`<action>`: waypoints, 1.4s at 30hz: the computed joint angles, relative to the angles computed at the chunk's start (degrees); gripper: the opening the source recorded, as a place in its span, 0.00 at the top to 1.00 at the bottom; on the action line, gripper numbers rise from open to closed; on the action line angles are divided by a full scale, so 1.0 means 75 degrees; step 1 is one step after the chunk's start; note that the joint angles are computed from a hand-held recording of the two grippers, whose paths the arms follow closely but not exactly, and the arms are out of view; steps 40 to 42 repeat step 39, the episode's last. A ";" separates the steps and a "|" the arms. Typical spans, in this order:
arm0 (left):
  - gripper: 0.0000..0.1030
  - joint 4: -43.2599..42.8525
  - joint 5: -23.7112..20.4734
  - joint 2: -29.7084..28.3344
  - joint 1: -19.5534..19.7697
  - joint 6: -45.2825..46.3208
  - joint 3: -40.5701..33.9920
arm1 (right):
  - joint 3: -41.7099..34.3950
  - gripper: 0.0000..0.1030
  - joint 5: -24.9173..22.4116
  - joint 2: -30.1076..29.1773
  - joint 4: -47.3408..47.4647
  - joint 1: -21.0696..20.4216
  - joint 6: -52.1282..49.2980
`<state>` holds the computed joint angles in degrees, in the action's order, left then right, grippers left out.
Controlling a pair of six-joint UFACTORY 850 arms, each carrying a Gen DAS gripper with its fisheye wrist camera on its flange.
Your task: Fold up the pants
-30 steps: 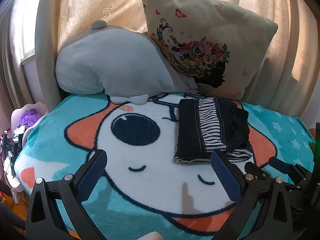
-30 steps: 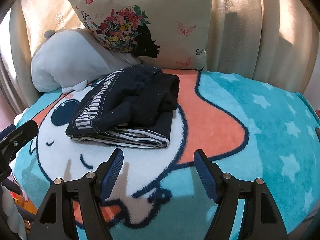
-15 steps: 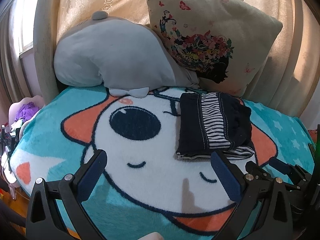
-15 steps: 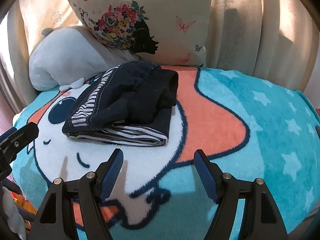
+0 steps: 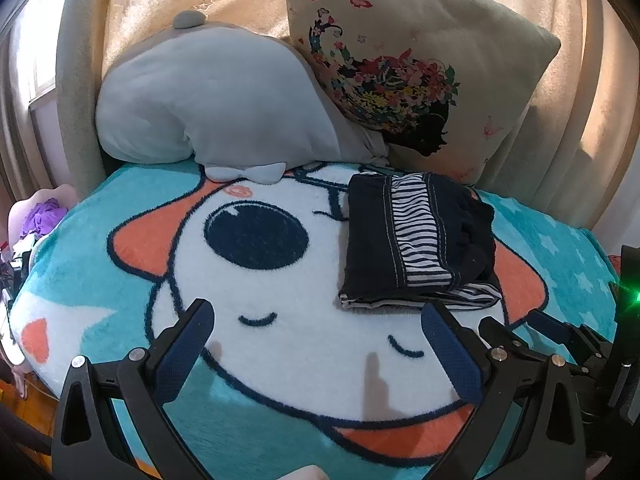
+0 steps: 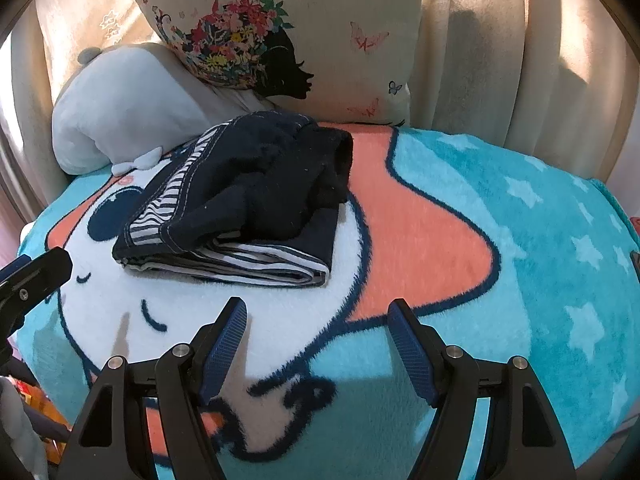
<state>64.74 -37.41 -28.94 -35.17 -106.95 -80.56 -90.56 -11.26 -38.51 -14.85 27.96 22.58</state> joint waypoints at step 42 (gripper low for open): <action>0.00 -0.0187 0.0239 0.0018 -0.0034 0.0158 0.0013 | 0.0007 0.25 -0.0138 0.0017 -0.1719 0.0094 0.1497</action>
